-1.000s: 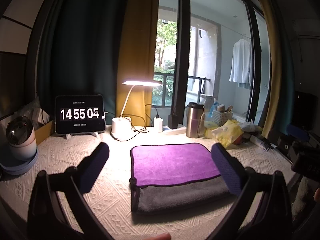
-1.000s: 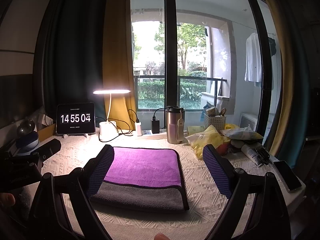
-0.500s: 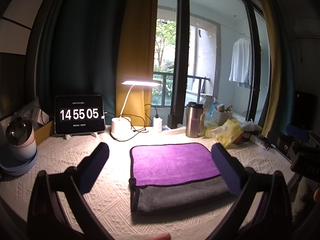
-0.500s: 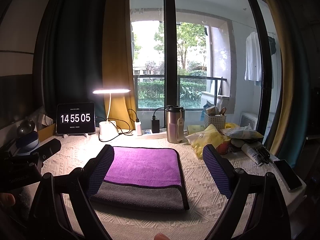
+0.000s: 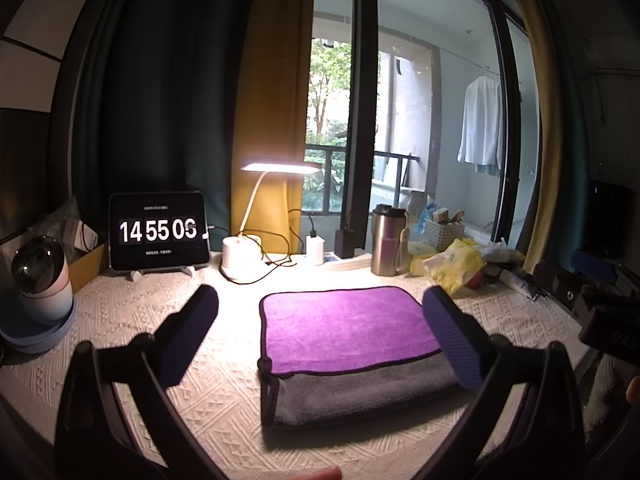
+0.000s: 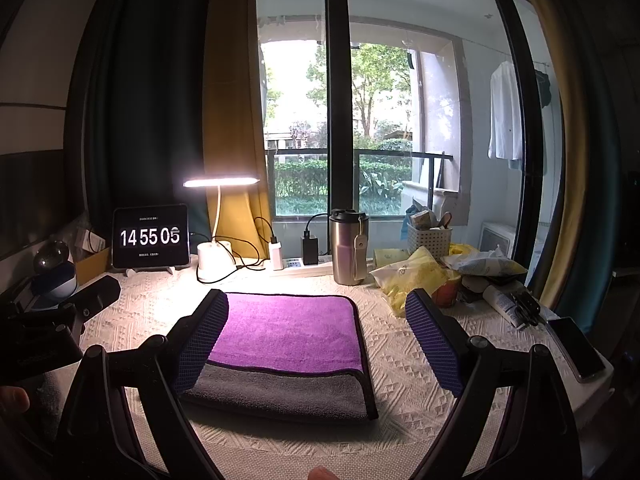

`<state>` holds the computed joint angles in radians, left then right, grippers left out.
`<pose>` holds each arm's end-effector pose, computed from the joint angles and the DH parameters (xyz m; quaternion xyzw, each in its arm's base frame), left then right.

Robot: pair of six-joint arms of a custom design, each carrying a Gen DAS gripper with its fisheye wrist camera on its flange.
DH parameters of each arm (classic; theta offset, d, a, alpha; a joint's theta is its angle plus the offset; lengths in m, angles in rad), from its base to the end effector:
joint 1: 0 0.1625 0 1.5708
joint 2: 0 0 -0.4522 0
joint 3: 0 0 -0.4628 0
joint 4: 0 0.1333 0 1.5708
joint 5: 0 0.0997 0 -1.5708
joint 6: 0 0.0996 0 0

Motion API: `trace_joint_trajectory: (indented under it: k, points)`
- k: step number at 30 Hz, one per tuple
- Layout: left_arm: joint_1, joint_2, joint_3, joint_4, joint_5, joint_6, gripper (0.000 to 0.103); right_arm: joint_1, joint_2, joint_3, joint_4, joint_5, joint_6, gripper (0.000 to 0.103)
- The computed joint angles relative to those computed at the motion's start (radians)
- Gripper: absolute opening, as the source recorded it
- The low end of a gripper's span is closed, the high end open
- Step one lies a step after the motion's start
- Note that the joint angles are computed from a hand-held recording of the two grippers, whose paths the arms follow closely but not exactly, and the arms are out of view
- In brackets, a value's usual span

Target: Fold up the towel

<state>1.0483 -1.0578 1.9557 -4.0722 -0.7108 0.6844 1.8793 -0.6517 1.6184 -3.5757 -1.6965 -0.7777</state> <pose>-0.1046 -0.5999 0.2963 0.1121 0.6905 -0.6276 0.3418 0.3453 -0.6857 0.0916 0.4212 -0.7580 0.4689 0.1681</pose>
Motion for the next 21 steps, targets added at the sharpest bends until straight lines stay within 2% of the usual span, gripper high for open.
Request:
trace_joint_trajectory:
  k: [12, 21]
  points:
    - [0.0, 0.007, -0.005, 0.01, 0.011, -0.005, 0.103, -0.005, 0.001, 0.003, 0.003, -0.003, 0.005, 0.092]
    - [0.02, 0.024, -0.03, 0.104, 0.041, -0.056, 0.103, -0.017, 0.016, -0.026, 0.053, -0.035, 0.028, 0.092]
